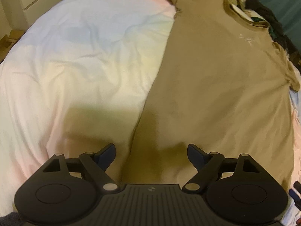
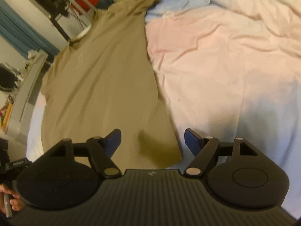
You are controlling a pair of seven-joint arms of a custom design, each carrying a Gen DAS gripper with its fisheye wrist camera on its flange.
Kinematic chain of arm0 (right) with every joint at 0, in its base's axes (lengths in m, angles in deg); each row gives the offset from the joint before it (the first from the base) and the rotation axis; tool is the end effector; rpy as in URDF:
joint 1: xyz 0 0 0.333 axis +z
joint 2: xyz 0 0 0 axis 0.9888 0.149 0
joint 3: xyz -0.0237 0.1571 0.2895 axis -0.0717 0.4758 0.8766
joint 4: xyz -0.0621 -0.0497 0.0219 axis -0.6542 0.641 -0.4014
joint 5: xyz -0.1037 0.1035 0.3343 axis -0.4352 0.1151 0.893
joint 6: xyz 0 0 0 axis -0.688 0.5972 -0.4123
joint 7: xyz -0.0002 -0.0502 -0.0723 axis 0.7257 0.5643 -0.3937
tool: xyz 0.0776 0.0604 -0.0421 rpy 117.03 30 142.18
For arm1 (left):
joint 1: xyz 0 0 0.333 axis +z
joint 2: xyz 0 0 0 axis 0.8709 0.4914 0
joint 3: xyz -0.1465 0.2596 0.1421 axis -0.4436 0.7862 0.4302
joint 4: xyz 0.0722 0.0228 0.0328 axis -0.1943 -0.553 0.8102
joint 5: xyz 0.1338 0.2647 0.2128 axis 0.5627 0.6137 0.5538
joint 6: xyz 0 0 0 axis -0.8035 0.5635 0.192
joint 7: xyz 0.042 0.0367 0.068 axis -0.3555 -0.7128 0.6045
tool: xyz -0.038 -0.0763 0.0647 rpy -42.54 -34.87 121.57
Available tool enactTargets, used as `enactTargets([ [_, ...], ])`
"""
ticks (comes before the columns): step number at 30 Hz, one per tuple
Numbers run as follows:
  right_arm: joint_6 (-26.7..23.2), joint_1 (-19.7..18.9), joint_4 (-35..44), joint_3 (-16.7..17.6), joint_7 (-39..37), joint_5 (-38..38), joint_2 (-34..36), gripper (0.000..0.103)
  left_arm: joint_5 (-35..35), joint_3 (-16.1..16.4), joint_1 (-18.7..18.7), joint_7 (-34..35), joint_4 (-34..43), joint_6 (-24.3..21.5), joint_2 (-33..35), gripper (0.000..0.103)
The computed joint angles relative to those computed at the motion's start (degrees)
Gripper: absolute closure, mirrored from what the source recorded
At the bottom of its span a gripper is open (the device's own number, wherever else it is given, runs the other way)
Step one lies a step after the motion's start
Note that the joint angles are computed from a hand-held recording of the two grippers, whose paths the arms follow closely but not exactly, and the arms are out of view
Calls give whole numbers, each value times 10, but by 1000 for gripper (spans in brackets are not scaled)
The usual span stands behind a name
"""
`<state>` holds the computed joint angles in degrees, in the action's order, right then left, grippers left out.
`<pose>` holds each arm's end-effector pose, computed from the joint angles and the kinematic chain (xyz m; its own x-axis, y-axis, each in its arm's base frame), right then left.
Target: Fold clothes
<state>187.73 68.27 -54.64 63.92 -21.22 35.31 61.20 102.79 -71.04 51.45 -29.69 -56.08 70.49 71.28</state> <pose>0.7144 -0.0835 0.4123 0.0547 -0.8788 -0.4740 -0.8969 0.1654 -0.4102 0.5538 -0.1612 0.4425 0.5626 -0.8063 0.1828 -0.7530 -0.5910 -0.2894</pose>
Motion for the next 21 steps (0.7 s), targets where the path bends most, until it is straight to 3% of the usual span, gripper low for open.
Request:
enactTargets([
  [2,-11,11,13,-12,26,-27,9,30,-2,-3,-2,9,10,-16,5,25],
  [4,-12,13,15,-13,38,-37,13,32,2,-6,-8,23,21,-32,9,43],
  [5,-13,12,15,-11,39,-40,14,30,7,-6,-11,25,23,-36,8,46],
  [8,-17,6,10,1,23,-34,11,34,3,-9,-12,39,18,-32,-3,67],
  [10,-17,5,2,6,12,-27,6,48,-2,-12,-12,51,17,-33,-10,84],
  [12,-21,12,-3,3,9,-35,1,83,-12,-14,-10,65,20,-42,-20,94],
  [15,-29,15,-14,4,-12,-37,-14,92,-45,-16,-1,92,16,-51,-43,99],
  [21,-85,8,-13,-7,-27,-15,-44,94,-58,-24,15,124,24,-101,-94,101],
])
